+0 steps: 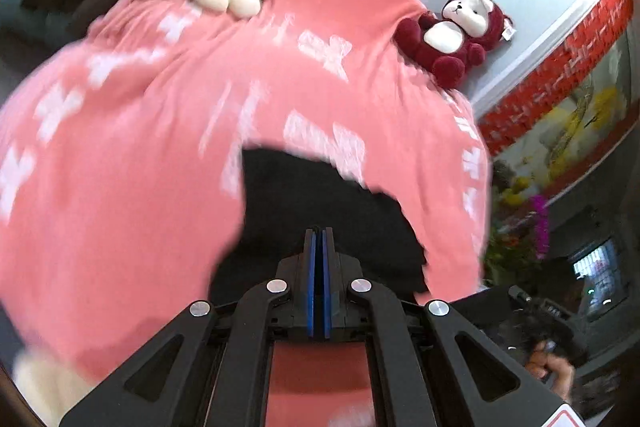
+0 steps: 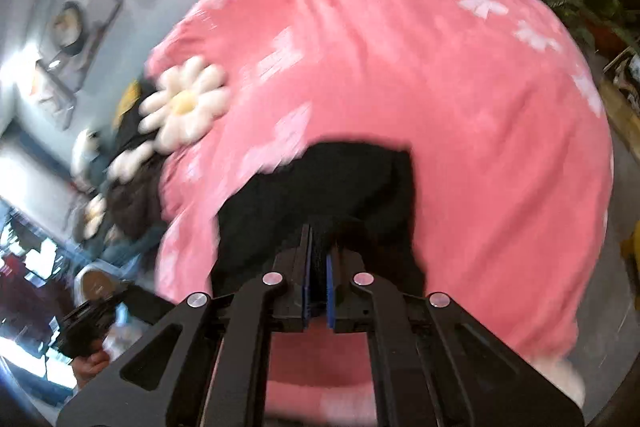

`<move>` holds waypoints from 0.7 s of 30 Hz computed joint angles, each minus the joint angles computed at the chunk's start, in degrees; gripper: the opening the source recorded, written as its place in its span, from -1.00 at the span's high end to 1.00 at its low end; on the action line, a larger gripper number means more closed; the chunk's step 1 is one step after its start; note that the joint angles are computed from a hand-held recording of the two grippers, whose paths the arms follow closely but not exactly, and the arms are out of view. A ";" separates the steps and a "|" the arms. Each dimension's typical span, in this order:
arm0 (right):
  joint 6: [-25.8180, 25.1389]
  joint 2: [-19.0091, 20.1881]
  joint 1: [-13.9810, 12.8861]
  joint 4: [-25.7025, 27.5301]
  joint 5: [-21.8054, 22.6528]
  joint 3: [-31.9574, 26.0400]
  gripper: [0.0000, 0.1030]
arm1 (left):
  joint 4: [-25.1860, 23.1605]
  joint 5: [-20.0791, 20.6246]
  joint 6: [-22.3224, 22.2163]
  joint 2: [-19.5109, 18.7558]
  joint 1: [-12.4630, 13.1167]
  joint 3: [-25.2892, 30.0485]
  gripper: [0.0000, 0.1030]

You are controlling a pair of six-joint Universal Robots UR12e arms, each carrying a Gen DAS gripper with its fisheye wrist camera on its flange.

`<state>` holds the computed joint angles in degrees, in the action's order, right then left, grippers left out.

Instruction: Fold small clothes

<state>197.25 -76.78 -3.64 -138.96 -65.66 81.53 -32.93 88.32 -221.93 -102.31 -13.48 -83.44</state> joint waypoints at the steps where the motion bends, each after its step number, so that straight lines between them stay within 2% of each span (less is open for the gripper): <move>1: 1.34 2.59 0.67 0.19 -2.24 -2.70 0.91 | -1.25 2.01 0.56 -2.21 0.09 2.81 0.99; 3: 3.94 7.44 2.00 1.76 -7.72 -7.63 0.84 | -6.39 5.98 1.13 -7.35 0.30 9.40 0.96; 4: 3.65 9.15 2.43 3.51 -10.20 -9.55 0.82 | -10.98 9.44 0.12 -10.29 0.18 13.24 0.92; 5: 4.10 11.23 3.07 5.61 -13.57 -11.82 0.81 | -14.51 11.01 -0.75 -12.30 0.28 15.71 0.73; 6: 5.36 12.45 3.36 7.12 -15.20 -12.99 0.79 | -16.57 11.91 -1.57 -13.27 0.47 16.70 0.64; 7: 6.67 12.64 3.25 6.77 -14.54 -12.60 0.79 | -18.16 12.89 -2.71 -14.21 0.50 17.53 0.52; 8: 7.59 12.27 2.85 4.66 -11.87 -11.16 0.79 | -19.85 13.23 -3.50 -14.89 0.58 17.97 0.43; 9: 6.94 11.58 2.67 2.64 -10.19 -9.47 0.78 | -20.78 12.68 -3.49 -15.06 0.75 17.98 0.40; 10: 5.25 10.90 2.76 1.58 -10.24 -8.21 0.66 | -20.01 10.91 -2.32 -14.53 1.06 16.56 0.31; 11: 1.55 9.96 3.18 0.52 -11.34 -6.74 0.51 | -19.36 9.83 -1.14 -14.05 1.27 15.57 0.08; 12: -1.36 8.87 3.59 -1.41 -12.40 -4.88 0.16 | -18.47 9.00 0.59 -13.41 1.43 14.25 -0.03; 13: -3.74 7.93 3.98 -3.17 -13.56 -3.25 -0.06 | -16.60 8.61 2.75 -12.53 1.43 12.31 -0.14; 15: -7.19 7.08 4.28 -3.50 -14.19 -1.89 -0.07 | -15.59 8.50 4.91 -11.84 1.28 10.71 -0.31; 16: -8.44 6.86 4.15 -3.10 -13.15 -1.31 -0.07 | -16.22 8.59 5.25 -11.82 1.16 10.64 -0.32; 18: -9.20 7.47 4.03 -0.16 -11.56 -2.26 -0.04 | -15.65 5.42 4.95 -12.00 1.44 10.19 -0.32; 19: -9.01 8.47 3.91 2.03 -10.06 -3.46 0.06 | -15.60 3.44 4.39 -12.56 1.67 10.58 -0.32; 21: -8.10 9.82 3.61 3.80 -8.51 -5.00 0.09 | -15.49 1.59 3.03 -13.78 1.70 11.78 -0.32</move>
<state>189.14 -66.95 -0.03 -135.16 -74.17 76.53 -48.43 89.92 -218.90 -116.09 -11.78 -71.66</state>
